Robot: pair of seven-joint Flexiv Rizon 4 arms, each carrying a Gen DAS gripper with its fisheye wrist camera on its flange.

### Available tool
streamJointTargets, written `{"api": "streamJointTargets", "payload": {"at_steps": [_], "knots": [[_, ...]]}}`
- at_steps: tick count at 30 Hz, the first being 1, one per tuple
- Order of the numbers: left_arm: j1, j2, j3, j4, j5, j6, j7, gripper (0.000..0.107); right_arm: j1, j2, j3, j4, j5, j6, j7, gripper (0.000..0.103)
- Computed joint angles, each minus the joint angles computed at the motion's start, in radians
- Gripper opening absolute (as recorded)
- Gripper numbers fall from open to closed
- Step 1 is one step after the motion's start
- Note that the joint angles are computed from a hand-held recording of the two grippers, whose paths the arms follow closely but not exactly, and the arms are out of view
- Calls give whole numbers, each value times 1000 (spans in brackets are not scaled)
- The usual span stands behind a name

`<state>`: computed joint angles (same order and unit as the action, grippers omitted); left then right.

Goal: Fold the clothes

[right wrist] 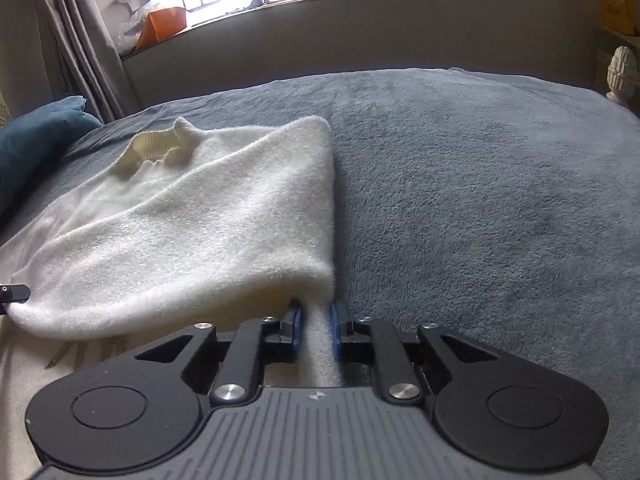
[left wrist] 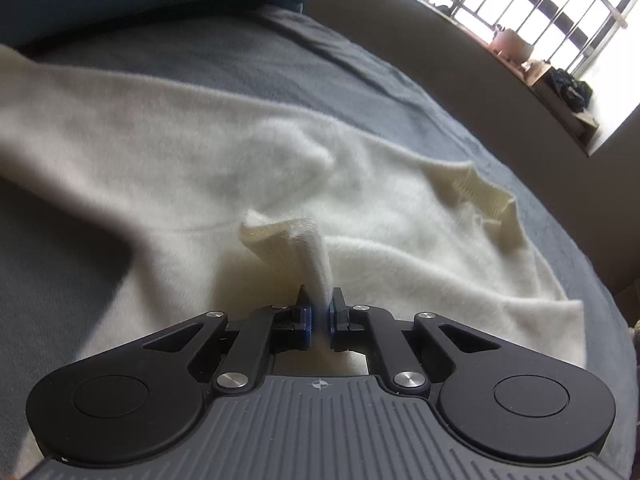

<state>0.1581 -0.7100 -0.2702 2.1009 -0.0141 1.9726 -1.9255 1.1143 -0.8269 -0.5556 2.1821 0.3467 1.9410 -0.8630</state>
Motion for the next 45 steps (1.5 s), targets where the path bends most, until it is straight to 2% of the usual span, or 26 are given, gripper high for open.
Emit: {"api": "streamJointTargets", "payload": {"at_steps": [3, 5, 8, 11, 13, 15, 18, 20, 22, 23, 27, 29, 32, 36, 39, 42, 45], "knots": [[16, -10, -11, -39, 50, 107, 4, 5, 42, -14, -31, 8, 30, 6, 15, 12], [-2, -16, 18, -69, 83, 166, 28, 5, 64, -23, -48, 12, 42, 15, 20, 12], [-36, -33, 70, -81, 77, 170, 62, 5, 68, -34, -47, 8, 40, 14, 17, 13], [-78, -79, 127, -82, 22, 102, 115, 6, 58, -46, -38, 0, 30, 8, 15, 13], [-41, -105, 94, -70, 31, 93, 110, 7, 56, -40, -41, -1, 15, -6, 7, 14], [-47, -104, 99, -62, 33, 118, 124, 10, 51, -30, -41, 1, -8, -20, -4, 16], [-20, -96, 78, -54, 44, 111, 131, 19, 38, 1, -30, 21, -41, -23, -33, 23], [5, -88, 70, -44, 70, 116, 146, 31, 40, 30, -25, 46, -50, -26, -51, 32], [-10, -68, 99, -23, 60, 131, 160, 36, 51, 61, -24, 77, -52, -28, -66, 34], [-26, -58, 119, -11, 46, 142, 165, 39, 62, 71, -28, 93, -42, -11, -70, 33], [-123, -28, 217, 36, -56, 224, 184, 40, 90, 80, -43, 105, 31, 79, -96, 29], [-122, -21, 207, 51, -60, 253, 177, 41, 76, 79, -31, 84, 65, 113, -113, 16], [-111, -26, 176, 40, -9, 252, 201, 41, 21, 63, 6, 13, 76, 112, -138, 11], [-135, -67, 159, 2, 22, 234, 255, 41, -29, 14, 40, -63, 48, 61, -184, 10], [-189, -91, 189, -16, -30, 195, 301, 41, -27, -24, 36, -75, 24, 34, -206, 9], [-167, -108, 174, -12, -11, 234, 310, 41, -15, -17, 11, -77, 0, -4, -208, 9], [-149, -113, 162, -9, 4, 250, 315, 42, -35, 7, 0, -92, -14, 3, -192, 9]]}}
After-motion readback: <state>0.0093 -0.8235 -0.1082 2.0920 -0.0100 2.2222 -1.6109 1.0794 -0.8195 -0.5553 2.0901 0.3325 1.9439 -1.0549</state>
